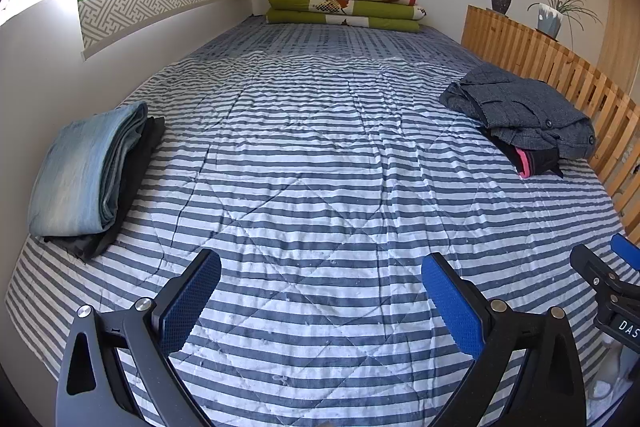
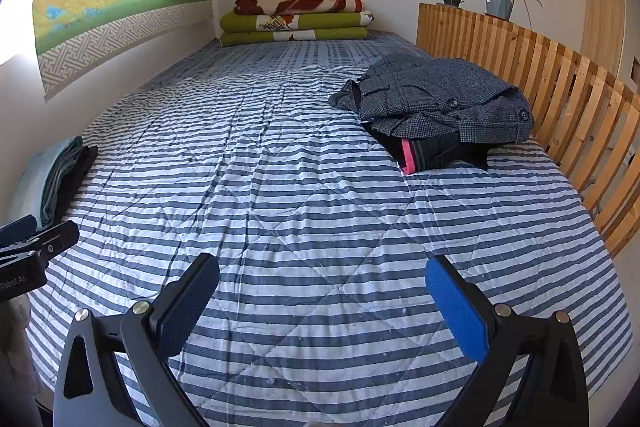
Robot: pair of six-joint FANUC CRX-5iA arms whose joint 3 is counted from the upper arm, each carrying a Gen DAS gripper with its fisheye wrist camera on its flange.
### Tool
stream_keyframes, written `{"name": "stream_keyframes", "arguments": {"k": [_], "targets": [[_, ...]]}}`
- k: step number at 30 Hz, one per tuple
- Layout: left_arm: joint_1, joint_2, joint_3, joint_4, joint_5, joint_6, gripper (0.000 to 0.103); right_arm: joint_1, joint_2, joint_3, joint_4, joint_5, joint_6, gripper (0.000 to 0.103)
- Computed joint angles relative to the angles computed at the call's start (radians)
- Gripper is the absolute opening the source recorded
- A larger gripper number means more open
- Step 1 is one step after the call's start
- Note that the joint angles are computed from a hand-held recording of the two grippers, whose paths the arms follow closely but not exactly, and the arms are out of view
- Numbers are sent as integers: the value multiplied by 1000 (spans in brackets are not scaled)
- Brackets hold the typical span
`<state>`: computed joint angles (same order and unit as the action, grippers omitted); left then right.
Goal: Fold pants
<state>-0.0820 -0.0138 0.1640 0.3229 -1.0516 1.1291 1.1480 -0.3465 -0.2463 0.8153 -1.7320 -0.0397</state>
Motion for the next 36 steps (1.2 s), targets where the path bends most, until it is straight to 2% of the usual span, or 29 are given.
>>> {"name": "stream_keyframes", "arguments": {"k": [36], "targets": [[-19,10,14,-54,-8,32,102,5,7,-12,10,-14,-17,101]]}}
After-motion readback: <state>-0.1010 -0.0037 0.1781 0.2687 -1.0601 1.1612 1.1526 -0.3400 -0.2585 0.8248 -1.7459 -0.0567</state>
